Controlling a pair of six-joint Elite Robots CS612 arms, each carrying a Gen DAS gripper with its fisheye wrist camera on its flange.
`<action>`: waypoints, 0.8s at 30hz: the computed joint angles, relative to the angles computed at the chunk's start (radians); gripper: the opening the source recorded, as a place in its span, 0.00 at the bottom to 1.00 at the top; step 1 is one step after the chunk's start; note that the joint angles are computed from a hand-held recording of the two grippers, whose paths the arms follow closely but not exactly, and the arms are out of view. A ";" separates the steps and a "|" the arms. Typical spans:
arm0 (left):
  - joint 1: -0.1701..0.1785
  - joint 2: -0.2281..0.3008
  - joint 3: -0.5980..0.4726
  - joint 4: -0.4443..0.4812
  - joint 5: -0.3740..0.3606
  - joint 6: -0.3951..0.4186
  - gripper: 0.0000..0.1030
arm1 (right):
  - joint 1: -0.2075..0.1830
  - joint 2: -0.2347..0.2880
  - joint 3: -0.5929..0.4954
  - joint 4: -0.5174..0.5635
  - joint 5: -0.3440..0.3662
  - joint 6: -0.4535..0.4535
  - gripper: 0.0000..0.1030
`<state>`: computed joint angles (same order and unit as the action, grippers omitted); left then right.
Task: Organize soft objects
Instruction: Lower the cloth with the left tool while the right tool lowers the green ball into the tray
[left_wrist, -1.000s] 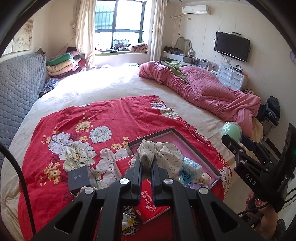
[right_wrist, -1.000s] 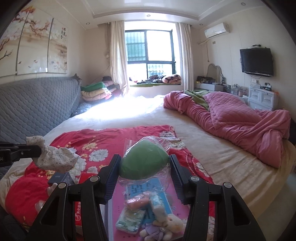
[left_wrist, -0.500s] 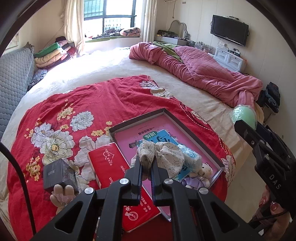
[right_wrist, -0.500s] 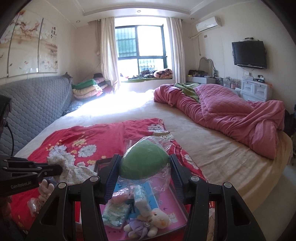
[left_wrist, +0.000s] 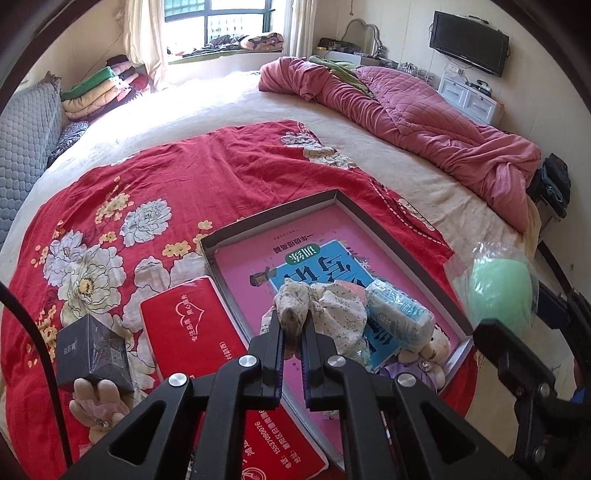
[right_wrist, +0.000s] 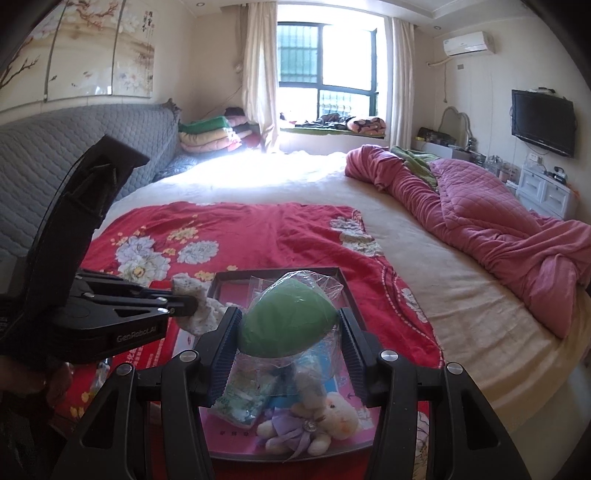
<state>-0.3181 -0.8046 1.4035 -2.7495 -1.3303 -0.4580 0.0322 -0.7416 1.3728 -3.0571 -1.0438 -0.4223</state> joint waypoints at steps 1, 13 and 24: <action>-0.001 0.004 -0.006 0.007 0.007 0.005 0.07 | 0.001 0.001 -0.001 0.016 0.002 -0.016 0.53; 0.011 0.047 -0.059 0.050 -0.027 0.015 0.07 | 0.008 0.011 -0.020 0.205 -0.008 -0.133 0.53; 0.014 0.054 -0.062 0.057 -0.048 0.028 0.08 | 0.021 0.035 -0.050 0.299 -0.032 -0.170 0.53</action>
<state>-0.3038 -0.7507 1.3411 -2.6920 -1.3780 -0.4297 0.0527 -0.7062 1.3231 -2.7583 -1.0761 -0.5920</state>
